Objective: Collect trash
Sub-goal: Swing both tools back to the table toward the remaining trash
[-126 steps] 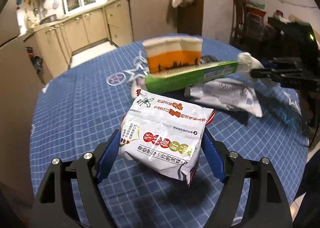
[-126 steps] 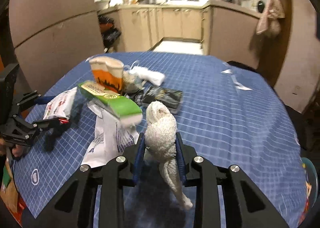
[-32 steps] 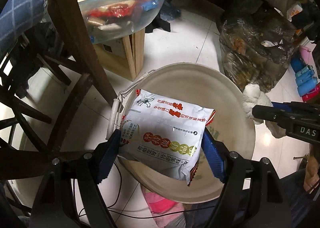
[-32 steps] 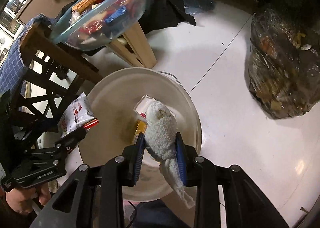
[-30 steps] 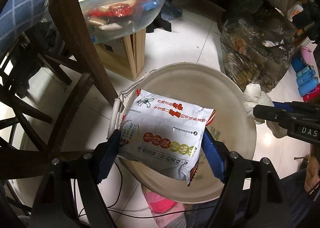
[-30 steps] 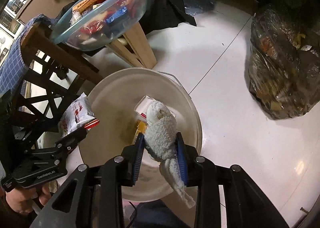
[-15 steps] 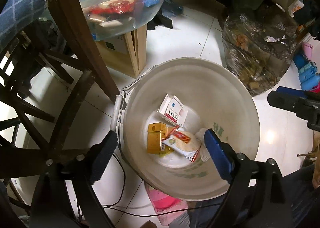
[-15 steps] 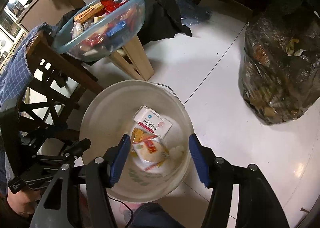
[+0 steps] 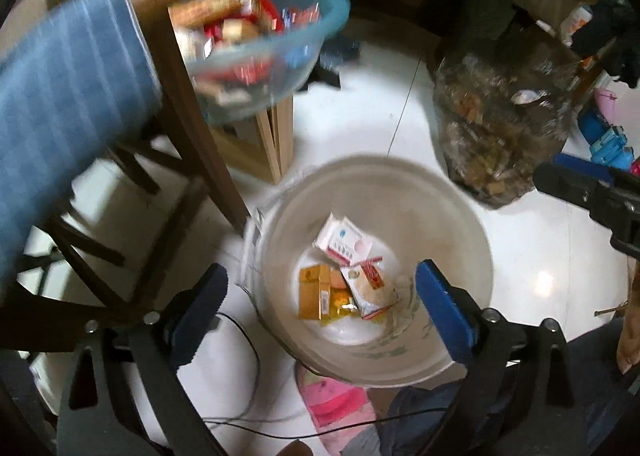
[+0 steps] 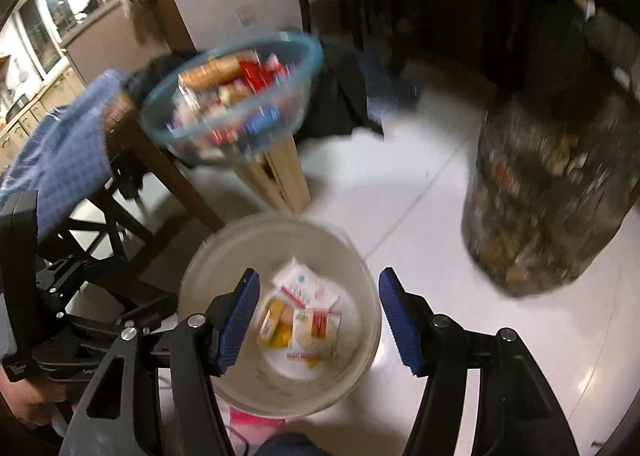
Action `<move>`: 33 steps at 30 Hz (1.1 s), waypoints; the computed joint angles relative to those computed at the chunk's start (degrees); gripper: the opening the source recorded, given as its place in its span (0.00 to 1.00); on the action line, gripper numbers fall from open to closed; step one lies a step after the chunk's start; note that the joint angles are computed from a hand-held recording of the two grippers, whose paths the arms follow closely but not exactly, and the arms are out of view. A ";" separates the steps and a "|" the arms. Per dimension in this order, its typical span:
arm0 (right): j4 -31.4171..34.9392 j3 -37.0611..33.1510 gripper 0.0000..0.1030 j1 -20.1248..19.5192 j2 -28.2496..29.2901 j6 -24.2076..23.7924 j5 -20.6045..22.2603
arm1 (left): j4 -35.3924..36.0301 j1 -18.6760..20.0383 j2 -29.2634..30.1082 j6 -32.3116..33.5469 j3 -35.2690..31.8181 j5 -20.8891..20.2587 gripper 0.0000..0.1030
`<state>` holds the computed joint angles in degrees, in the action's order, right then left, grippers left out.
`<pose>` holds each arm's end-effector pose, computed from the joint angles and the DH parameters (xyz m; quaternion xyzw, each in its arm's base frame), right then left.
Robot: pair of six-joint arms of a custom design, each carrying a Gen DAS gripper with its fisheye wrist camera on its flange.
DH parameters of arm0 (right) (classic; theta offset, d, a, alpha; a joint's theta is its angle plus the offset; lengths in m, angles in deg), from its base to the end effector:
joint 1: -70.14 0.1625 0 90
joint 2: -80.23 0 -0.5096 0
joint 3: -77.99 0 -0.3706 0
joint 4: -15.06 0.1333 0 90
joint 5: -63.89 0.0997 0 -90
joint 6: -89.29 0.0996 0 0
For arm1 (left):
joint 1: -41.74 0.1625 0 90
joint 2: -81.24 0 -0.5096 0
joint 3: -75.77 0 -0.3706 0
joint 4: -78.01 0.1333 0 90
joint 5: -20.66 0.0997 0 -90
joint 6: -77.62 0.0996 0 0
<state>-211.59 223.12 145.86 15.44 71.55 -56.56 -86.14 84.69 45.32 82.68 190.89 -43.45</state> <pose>-0.0199 -0.4139 0.2935 -0.0982 -0.8541 0.3738 0.3481 -0.2994 -0.5202 -0.0006 0.4365 0.8704 -0.0401 0.2243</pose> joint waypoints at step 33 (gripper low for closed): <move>32.70 -32.25 0.76 38.33 16.23 -14.46 11.03 | -1.48 12.40 -40.58 5.96 -6.16 26.58 0.95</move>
